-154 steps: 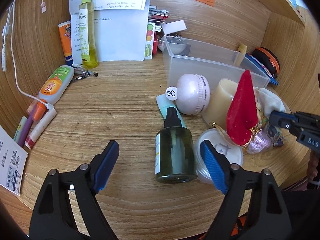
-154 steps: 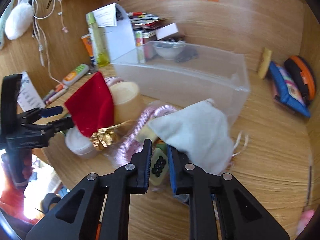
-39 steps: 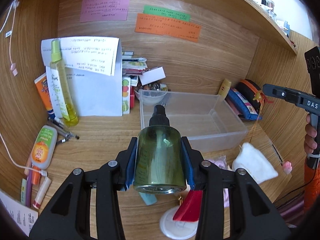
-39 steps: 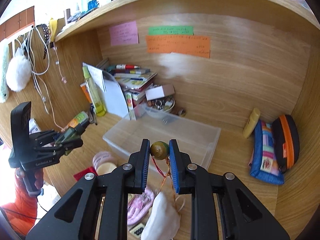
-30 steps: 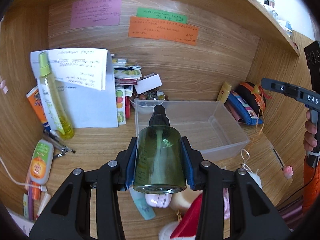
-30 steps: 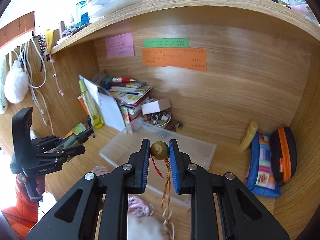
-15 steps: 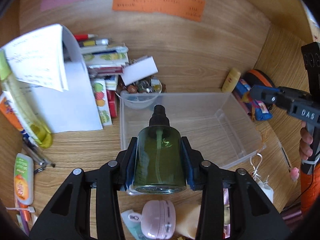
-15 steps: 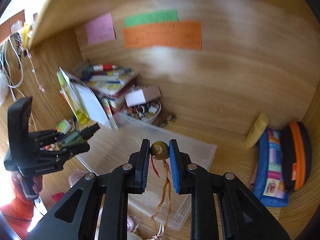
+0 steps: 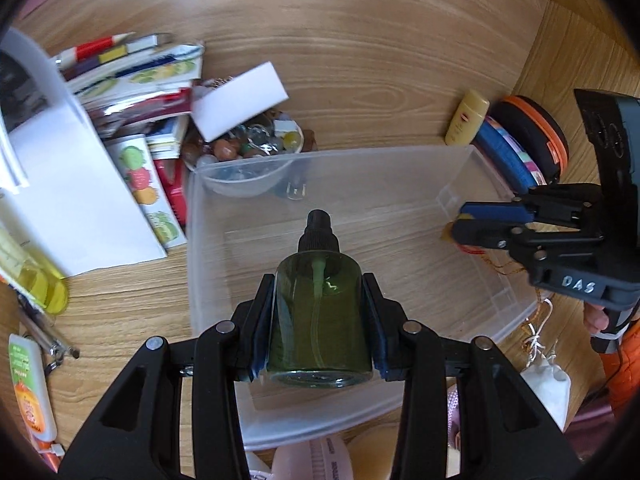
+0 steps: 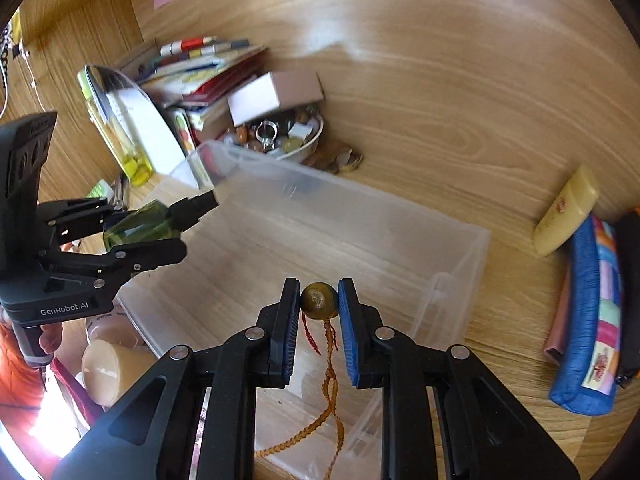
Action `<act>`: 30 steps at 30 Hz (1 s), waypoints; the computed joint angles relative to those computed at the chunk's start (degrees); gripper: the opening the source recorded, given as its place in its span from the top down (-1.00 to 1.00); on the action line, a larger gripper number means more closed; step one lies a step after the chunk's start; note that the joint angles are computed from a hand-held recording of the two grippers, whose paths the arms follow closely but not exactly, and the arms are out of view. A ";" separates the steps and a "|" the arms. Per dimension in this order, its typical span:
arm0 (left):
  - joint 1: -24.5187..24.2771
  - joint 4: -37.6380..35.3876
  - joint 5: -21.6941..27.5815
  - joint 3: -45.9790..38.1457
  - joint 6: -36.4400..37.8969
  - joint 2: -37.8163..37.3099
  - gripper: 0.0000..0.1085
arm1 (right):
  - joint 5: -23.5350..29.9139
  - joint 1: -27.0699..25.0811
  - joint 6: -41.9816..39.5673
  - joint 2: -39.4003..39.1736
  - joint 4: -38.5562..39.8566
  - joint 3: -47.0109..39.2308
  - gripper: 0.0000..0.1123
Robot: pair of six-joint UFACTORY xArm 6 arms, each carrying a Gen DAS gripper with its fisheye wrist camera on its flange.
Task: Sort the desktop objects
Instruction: 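Lift and carry the bottle and bead ornament over the clear plastic box, then open left tool to drop the bottle while right tool releases the bead ornament into the box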
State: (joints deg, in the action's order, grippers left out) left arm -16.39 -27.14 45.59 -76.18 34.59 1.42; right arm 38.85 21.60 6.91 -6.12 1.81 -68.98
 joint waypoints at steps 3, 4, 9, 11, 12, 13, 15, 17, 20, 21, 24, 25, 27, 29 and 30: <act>-0.85 2.16 0.73 -0.97 -1.27 0.53 0.25 | 0.99 0.02 -0.57 1.35 -0.19 -1.00 0.69; -1.13 3.16 1.19 -1.36 -1.84 0.77 0.25 | 1.23 0.03 -0.71 1.61 -0.20 -1.18 0.69; -2.15 6.26 1.00 -2.18 -3.35 1.86 0.25 | 2.51 0.50 -1.93 2.98 -1.05 -2.18 0.69; -2.52 6.88 0.79 -2.50 -3.48 2.30 0.25 | 3.01 0.94 -1.68 3.66 -3.37 -2.66 0.69; -2.64 7.17 0.61 -2.50 -3.49 2.36 0.25 | 3.11 1.00 -1.89 3.77 -3.41 -2.71 0.69; -2.83 7.67 0.39 -2.57 -3.63 2.50 0.25 | 3.85 0.96 -3.08 4.00 -2.51 -3.09 0.69; -2.92 8.04 0.25 -2.65 -3.58 2.64 0.25 | 4.14 1.00 -3.60 4.31 -2.37 -3.32 0.69; -3.03 8.05 0.37 -3.03 -3.66 2.97 0.25 | 4.20 1.03 -3.67 4.51 -2.81 -3.43 0.69; -3.09 8.16 0.36 -3.13 -3.70 3.03 0.25 | 4.13 1.06 -3.64 4.52 -3.31 -3.38 0.69; -3.12 8.30 0.21 -3.03 -3.71 2.95 0.25 | 4.17 1.06 -3.69 4.48 -3.42 -3.38 0.69; -3.19 8.59 -0.36 -2.17 -3.51 1.97 0.20 | 4.37 1.10 -3.32 4.29 -4.12 -3.40 0.68; -3.14 8.43 -0.49 -1.86 -3.27 1.50 0.18 | 4.36 1.10 -3.19 4.07 -4.25 -3.31 0.68; -3.15 8.12 -1.18 -1.07 -2.99 0.46 0.06 | 4.13 1.14 -2.98 3.30 -4.45 -2.88 0.66; -3.15 7.84 -1.98 -0.12 -2.57 -0.87 0.01 | 3.75 1.29 -2.39 2.25 -5.17 -2.33 0.58; -3.18 7.79 -2.28 0.25 -2.46 -1.46 -0.01 | 3.52 1.35 -1.97 1.58 -5.70 -1.88 0.47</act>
State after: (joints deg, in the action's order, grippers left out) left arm -19.57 -19.35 43.32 -75.93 32.13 -0.04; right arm 42.37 22.95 4.94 -4.54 -3.89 -70.86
